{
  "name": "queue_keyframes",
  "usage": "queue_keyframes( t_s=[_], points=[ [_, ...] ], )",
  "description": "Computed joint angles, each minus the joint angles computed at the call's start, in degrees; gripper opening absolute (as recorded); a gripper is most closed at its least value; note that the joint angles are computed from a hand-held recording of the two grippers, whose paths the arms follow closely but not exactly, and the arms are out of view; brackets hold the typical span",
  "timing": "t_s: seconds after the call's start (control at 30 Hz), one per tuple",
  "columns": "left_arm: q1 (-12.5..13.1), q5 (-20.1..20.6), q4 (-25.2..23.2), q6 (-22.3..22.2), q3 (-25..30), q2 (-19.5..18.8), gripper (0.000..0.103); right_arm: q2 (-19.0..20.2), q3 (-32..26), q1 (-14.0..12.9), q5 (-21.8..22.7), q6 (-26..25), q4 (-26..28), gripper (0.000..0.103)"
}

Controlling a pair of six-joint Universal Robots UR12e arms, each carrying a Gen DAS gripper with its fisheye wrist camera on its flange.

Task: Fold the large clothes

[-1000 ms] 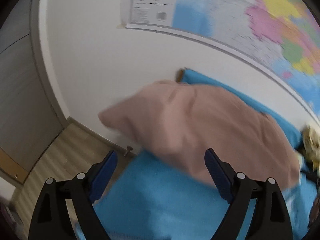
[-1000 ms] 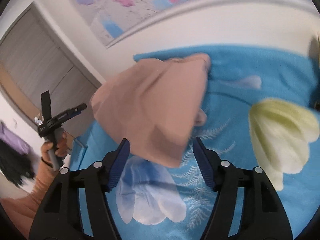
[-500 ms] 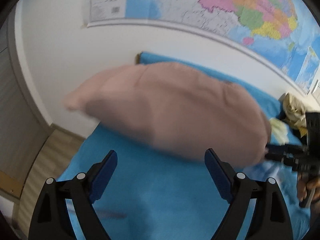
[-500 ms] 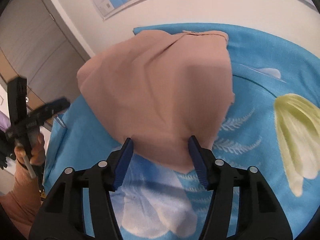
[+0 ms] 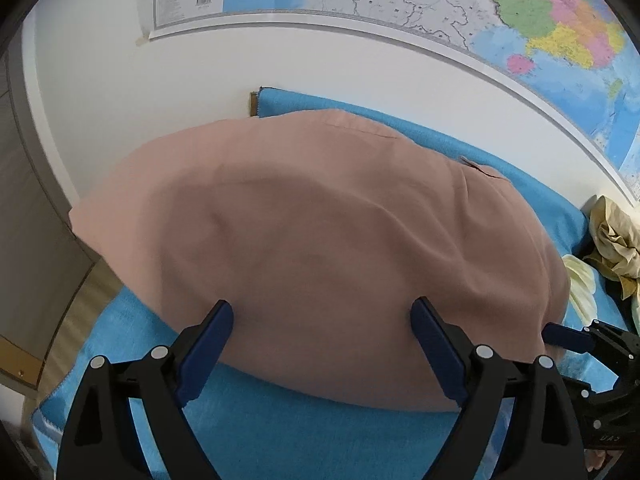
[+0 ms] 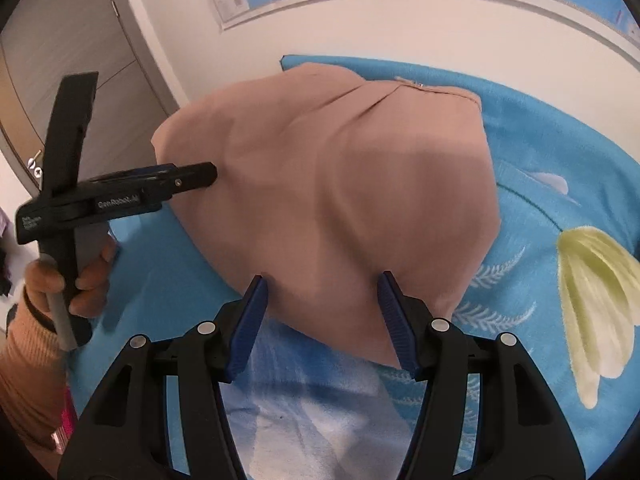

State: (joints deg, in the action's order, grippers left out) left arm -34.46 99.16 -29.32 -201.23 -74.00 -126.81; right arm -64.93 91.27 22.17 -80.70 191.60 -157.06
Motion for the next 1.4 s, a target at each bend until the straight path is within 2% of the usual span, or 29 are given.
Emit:
queue_keyframes(
  t_s=[0.17,0.23,0.43,0.6,0.8,0.97,1.07,1.13,1.17,1.2,1.37,1.4],
  points=[
    [-1.09,3.07,1.36,-0.55,-1.49,1.29,0.087,-0.81,0.93,-0.17,0.35,0.72,-1.27,0.058],
    [-1.69,4.33,2.37,-0.41,-2.27,1.94,0.088,-0.99,1.12,0.01,0.27,0.59,-1.74,0.062],
    [-3.02,6.13,5.15,1.42,-3.25,2.77,0.09,-1.47,1.59,0.74,-1.88,-0.54,-3.09,0.064],
    [-3.41,4.79,5.39,2.51,-2.48,2.28,0.091,-1.45,1.64,0.4,-2.8,0.64,-3.81,0.064],
    [-3.49,3.36,3.29,2.53,-0.87,1.0,0.091,-0.62,1.15,-0.67,-1.82,2.33,0.9,0.062],
    [-3.26,2.35,0.11,1.61,0.54,-0.2,0.091,-1.4,1.86,-0.86,-1.74,2.27,1.74,0.063],
    [-3.35,2.36,0.68,1.11,-0.16,0.14,0.09,-2.39,3.1,-0.99,-0.76,3.03,-1.79,0.065],
    [-3.73,3.27,1.29,1.03,-0.86,0.72,0.091,-3.05,3.79,-0.2,-3.92,2.47,-3.98,0.073],
    [-3.96,3.64,1.98,1.21,-1.4,1.08,0.093,-3.18,4.02,0.04,-4.53,2.43,-4.79,0.074],
    [-4.36,4.76,2.55,1.11,-1.85,1.4,0.096,-3.4,4.5,0.31,-5.21,2.53,-6.06,0.076],
    [-6.43,10.76,4.49,0.66,-3.73,2.71,0.096,-4.05,6.29,1.76,-8.22,2.85,-9.93,0.092],
    [-6.74,11.7,4.52,0.15,-4.03,2.94,0.096,-4.22,6.7,2.19,-9.49,3.0,-10.82,0.098]
  ],
)
